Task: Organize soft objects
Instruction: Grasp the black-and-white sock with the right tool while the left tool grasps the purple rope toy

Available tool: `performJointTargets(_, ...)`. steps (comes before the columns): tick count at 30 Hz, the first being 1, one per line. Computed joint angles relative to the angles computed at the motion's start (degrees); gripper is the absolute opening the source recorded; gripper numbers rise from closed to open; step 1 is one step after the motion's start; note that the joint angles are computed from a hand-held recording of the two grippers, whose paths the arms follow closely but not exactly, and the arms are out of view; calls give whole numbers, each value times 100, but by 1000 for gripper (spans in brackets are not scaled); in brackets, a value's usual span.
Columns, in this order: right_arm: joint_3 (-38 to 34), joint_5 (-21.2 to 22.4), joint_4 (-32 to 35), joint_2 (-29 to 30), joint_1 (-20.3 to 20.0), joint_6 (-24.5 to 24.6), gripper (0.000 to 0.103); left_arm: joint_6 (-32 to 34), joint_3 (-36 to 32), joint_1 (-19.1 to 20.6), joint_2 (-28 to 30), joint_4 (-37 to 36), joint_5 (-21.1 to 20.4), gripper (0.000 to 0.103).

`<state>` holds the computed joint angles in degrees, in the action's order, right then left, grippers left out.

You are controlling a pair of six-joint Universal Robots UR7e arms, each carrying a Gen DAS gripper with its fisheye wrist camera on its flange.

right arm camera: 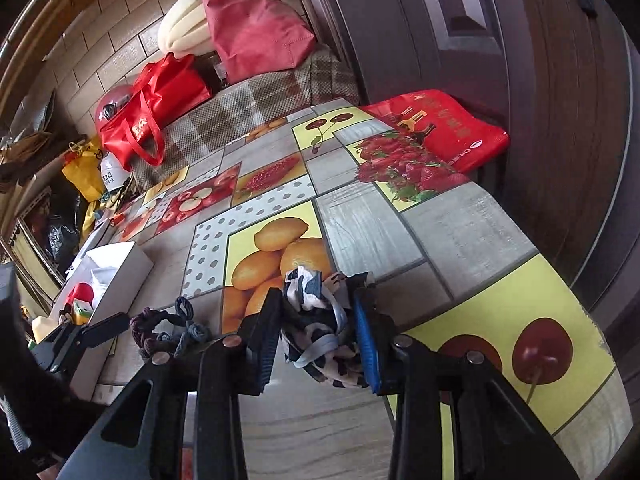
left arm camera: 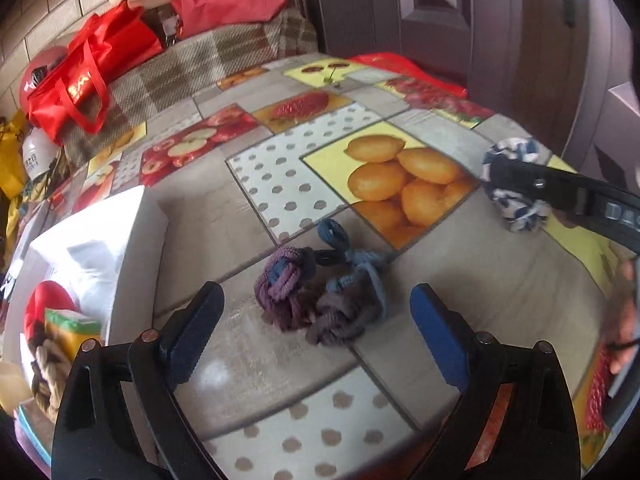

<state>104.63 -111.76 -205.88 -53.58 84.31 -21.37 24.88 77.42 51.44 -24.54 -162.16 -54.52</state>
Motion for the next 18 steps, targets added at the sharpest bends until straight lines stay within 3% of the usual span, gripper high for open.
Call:
performJointTargets(1, 3, 25, 11, -10, -7, 22, 36, -21, -79, 26, 30, 98, -43, 94)
performJointTargets(2, -24, 33, 32, 0, -7, 39, 36, -3, -122, 42, 32, 143, -144, 85)
performJointTargets(3, -15, 54, 54, -13, -13, 62, 36, 9, -152, 59, 22, 231, -259, 68)
performJointTargets(4, -40, 46, 69, 3, -10, 56, 36, 30, -145, 71, 15, 228, -337, 59)
performJointTargets(5, -34, 56, 92, -7, -10, 59, 37, 74, -134, 74, 10, 199, -390, 40)
performJointTargets(6, -40, 73, 111, -7, -10, 52, 37, 138, -84, 76, -18, 153, -460, 33)
performJointTargets(9, -16, 144, 150, -12, 9, -66, 35, 347, 167, 43, -102, -260, -615, 27)
performJointTargets(18, 166, 394, -464, 11, -5, -188, 35, 1166, 1529, -20, -680, -2422, -1346, 26)
